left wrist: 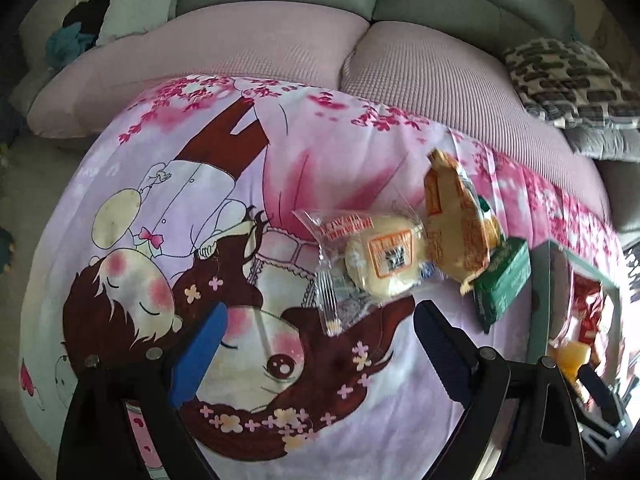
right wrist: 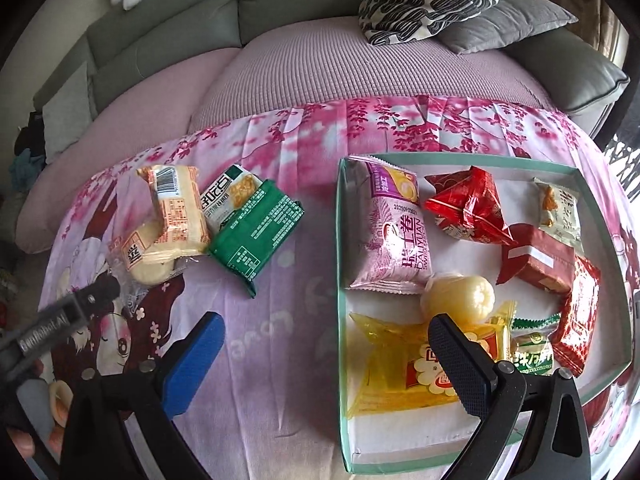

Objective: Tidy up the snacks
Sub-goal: 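Move both open tools back from the tray to the snack pile, then grasp the green bean biscuit pack with right tool while left tool grasps clear bun bag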

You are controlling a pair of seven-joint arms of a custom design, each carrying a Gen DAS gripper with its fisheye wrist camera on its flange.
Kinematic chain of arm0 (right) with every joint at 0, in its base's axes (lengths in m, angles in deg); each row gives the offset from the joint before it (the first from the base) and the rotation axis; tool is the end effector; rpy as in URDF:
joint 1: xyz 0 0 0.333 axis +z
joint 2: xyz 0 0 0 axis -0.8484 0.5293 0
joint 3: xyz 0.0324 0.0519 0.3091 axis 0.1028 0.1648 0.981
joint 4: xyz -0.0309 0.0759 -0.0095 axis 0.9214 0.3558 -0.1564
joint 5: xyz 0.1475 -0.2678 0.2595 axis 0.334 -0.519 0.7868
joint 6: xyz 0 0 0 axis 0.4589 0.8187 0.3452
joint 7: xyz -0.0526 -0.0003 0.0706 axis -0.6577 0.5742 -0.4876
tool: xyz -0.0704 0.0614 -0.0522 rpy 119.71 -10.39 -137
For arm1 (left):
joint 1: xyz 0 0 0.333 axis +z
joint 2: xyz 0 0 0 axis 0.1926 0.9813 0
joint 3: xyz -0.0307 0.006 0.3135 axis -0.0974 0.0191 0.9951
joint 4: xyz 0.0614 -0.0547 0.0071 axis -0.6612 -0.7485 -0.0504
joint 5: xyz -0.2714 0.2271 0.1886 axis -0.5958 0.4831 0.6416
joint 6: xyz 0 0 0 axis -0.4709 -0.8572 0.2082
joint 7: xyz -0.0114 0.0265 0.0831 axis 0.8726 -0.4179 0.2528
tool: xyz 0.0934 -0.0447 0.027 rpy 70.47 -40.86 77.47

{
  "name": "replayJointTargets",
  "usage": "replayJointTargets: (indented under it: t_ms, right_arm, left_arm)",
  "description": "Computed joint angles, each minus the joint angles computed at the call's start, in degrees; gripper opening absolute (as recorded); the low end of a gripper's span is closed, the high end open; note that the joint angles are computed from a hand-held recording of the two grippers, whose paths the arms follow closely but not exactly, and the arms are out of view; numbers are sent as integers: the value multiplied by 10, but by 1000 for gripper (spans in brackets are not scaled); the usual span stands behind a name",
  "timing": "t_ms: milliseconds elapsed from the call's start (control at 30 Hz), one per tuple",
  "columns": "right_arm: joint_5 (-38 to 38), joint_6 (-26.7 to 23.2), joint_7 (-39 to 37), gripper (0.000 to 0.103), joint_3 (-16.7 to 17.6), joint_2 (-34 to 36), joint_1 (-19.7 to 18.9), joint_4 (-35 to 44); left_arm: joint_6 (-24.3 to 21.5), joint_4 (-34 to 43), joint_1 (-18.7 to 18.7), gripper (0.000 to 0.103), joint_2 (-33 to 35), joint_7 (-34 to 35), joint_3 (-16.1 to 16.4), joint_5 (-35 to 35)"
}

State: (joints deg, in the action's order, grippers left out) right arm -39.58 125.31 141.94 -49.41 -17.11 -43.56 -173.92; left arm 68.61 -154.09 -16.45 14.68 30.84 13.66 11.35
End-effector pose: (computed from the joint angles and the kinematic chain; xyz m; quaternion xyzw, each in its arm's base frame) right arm 0.5198 0.1721 0.4471 -0.7691 0.5936 -0.0998 0.2148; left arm 0.4599 -0.4131 0.4320 -0.8622 0.4585 -0.1409 0.1627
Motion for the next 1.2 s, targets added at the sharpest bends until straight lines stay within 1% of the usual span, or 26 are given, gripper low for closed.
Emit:
replayJointTargets:
  t_ms: [67,167,233,267,300,367,467,567,633,700,767,800,933,1000,1033,1100,1200]
  right_arm:
    - [19,5,-12,103,-2,1,3,0]
    - [73,0,-32,103,-8,11,8,13]
    - [88,-1,-32,103,-7,18,8,24]
    - [84,2,-25,103,-5,21,8,29]
    - [60,1,-4,103,-2,25,7,36]
    - [38,-5,17,103,1,35,7,52]
    - [46,-23,15,103,-1,59,10,90]
    - [17,-41,42,101,-2,86,13,130]
    - [21,-59,49,95,-3,105,14,157]
    - [25,-82,58,91,-4,126,16,184]
    - [6,-89,73,89,-6,137,22,195]
    - [5,-90,73,85,-6,140,23,197]
    - [21,-110,67,80,-3,164,25,215]
    - [21,-109,67,79,-3,171,29,216]
    - [16,-109,70,76,-4,176,31,217]
    - [11,-111,77,74,-6,185,34,221]
    - [11,-111,80,72,-6,196,36,225]
  left_arm:
    - [16,-13,5,94,-10,-6,3,-3]
    - [45,-33,14,94,-22,-14,5,-10]
    - [61,-42,20,94,-26,-14,5,-12]
    - [67,-46,22,94,-28,-15,6,-13]
    - [70,-48,25,94,-29,-15,7,-14]
    - [78,-52,30,94,-30,-13,8,-16]
    - [90,-56,37,94,-29,-12,11,-14]
    - [112,-59,41,94,-24,-8,12,-13]
    - [118,-56,43,94,-18,-4,13,-15]
    - [128,-52,43,94,-10,2,14,-17]
    - [143,-47,44,94,-1,6,16,-17]
    - [147,-45,44,94,2,9,17,-18]
    - [150,-25,41,94,22,26,21,-18]
    - [154,-19,40,94,30,30,23,-19]
    - [154,-15,39,93,35,32,24,-20]
    - [151,-11,38,93,42,34,26,-25]
    - [181,-24,41,93,44,25,31,-29]
